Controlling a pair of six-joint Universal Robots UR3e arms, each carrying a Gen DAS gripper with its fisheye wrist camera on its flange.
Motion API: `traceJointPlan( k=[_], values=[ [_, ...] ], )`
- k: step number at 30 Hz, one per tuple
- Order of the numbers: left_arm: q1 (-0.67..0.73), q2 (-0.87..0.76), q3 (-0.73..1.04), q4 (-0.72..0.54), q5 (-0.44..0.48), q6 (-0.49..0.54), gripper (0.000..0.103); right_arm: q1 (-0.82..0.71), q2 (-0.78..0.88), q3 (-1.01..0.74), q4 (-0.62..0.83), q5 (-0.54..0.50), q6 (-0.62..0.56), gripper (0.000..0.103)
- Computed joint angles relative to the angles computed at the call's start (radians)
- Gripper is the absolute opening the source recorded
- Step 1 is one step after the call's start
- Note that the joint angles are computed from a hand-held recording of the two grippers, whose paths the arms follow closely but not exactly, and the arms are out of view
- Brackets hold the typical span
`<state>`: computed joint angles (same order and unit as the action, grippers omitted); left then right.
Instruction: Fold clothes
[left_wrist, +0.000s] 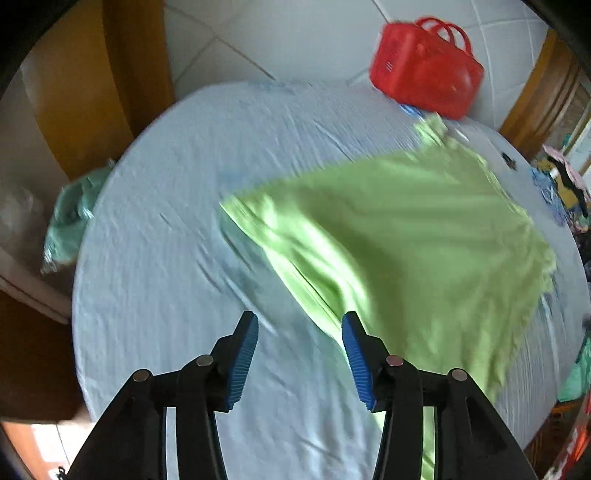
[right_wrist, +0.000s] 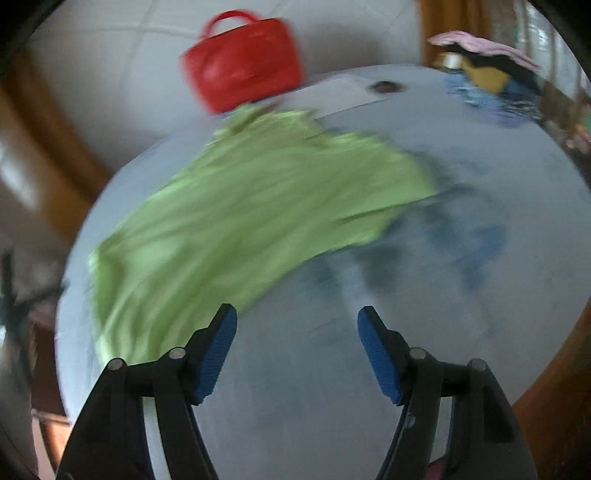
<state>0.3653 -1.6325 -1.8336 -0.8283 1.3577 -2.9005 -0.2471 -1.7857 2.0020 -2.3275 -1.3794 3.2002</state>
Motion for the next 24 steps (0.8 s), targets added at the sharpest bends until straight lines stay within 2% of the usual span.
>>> traceJointPlan(
  k=[2, 6, 8, 10, 15, 16, 17, 18, 20, 21, 22, 23, 24],
  values=[
    [-0.062, 0.039, -0.089, 0.057, 0.030, -0.070, 0.048, -0.135, 0.035, -0.016, 0.006, 0.052, -0.142, 0.068],
    [-0.224, 0.059, -0.198, 0.193, 0.151, -0.292, 0.048, -0.331, 0.215, -0.134, 0.037, 0.184, -0.409, 0.068],
    [-0.326, 0.048, -0.208, 0.207, 0.242, -0.472, 0.048, -0.402, 0.312, -0.217, 0.088, 0.243, -0.549, 0.068],
    [-0.383, 0.068, -0.239, 0.212, 0.273, -0.610, 0.048, -0.448, 0.410, -0.338, 0.205, 0.274, -0.697, 0.068],
    [-0.585, 0.090, -0.234, 0.132, 0.420, -0.889, 0.049, -0.405, 0.567, -0.525, 0.310, 0.237, -0.903, 0.069],
    [-0.616, 0.083, -0.229, 0.117, 0.439, -0.927, 0.049, -0.394, 0.586, -0.539, 0.302, 0.247, -0.923, 0.072],
    [-0.646, 0.075, -0.224, 0.101, 0.456, -0.966, 0.050, -0.378, 0.607, -0.559, 0.301, 0.247, -0.945, 0.086],
    [-0.668, 0.068, -0.221, 0.082, 0.466, -0.997, 0.051, -0.344, 0.635, -0.586, 0.300, 0.216, -0.965, 0.094],
    [-0.698, 0.033, -0.207, 0.077, 0.472, -1.034, 0.051, -0.293, 0.677, -0.619, 0.301, 0.159, -0.995, 0.093],
    [-0.711, 0.015, -0.201, 0.079, 0.477, -1.047, 0.051, -0.275, 0.687, -0.624, 0.295, 0.139, -1.003, 0.084],
    [-0.723, -0.003, -0.193, 0.080, 0.482, -1.060, 0.051, -0.264, 0.678, -0.602, 0.256, 0.126, -1.004, 0.068],
    [-0.734, -0.029, -0.176, 0.074, 0.497, -1.072, 0.051, -0.259, 0.671, -0.610, 0.266, 0.131, -1.015, 0.033],
    [-0.744, -0.054, -0.159, 0.067, 0.511, -1.084, 0.051, -0.262, 0.676, -0.658, 0.339, 0.149, -1.019, 0.009]
  ],
)
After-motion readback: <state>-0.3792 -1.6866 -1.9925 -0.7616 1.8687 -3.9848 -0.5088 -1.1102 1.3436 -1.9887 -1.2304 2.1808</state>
